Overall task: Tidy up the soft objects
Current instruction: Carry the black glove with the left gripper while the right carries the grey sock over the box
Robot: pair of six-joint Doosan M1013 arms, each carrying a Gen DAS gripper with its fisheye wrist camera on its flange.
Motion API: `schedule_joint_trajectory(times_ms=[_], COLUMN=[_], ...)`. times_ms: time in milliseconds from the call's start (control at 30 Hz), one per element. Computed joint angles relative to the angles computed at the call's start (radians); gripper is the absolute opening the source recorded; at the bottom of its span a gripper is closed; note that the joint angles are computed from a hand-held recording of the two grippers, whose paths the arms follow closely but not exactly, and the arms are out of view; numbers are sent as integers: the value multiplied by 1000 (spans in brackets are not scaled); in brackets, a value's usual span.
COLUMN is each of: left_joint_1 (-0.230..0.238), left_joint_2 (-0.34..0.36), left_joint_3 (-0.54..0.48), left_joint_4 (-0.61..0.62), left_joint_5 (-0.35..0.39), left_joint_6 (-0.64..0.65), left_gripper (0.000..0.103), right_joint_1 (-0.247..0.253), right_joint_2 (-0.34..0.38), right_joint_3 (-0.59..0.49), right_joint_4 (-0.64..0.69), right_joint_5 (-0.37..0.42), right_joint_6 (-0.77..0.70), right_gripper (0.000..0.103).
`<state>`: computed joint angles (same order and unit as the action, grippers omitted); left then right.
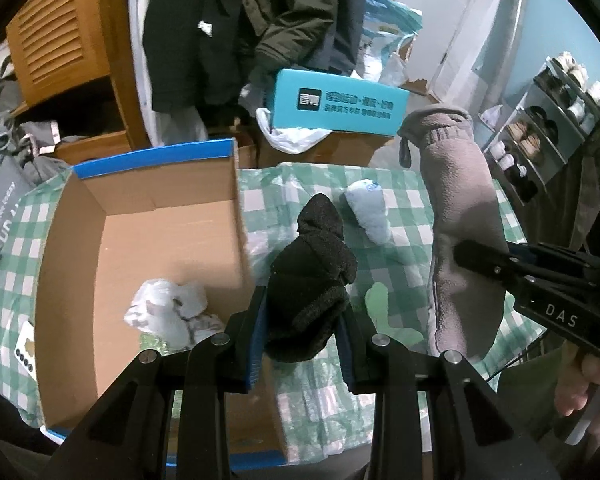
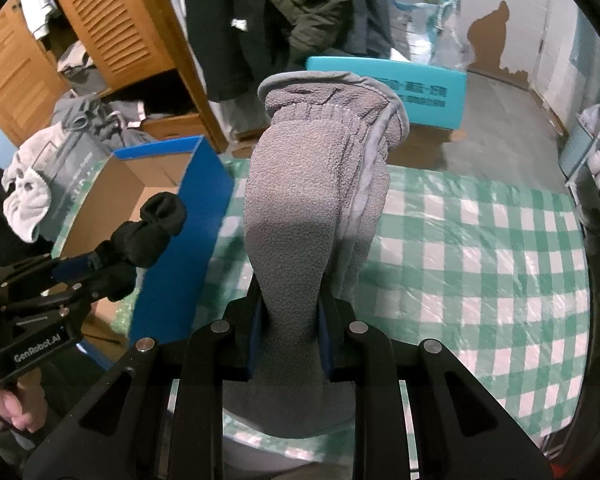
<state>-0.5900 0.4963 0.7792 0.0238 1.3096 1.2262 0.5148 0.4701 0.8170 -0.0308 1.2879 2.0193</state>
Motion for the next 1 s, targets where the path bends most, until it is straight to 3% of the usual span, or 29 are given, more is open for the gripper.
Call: schedule_joint_trajectory(times_ms=[600,1000], left_joint_1=[49,78], left_joint_2=[-65,-90], left_joint_3=[102,145], left_joint_4=[51,66], left_joint_5=[-45,-54], left_joint_6=[-72,-112], left_gripper=[31,31], right_joint_1=[49,77], right_joint_2=[149,300], right_joint_3=[-260,-536], right_joint_4=[57,94], right_joint_5=[94,222], right_joint_6=[-79,-114], right_gripper=[21,21])
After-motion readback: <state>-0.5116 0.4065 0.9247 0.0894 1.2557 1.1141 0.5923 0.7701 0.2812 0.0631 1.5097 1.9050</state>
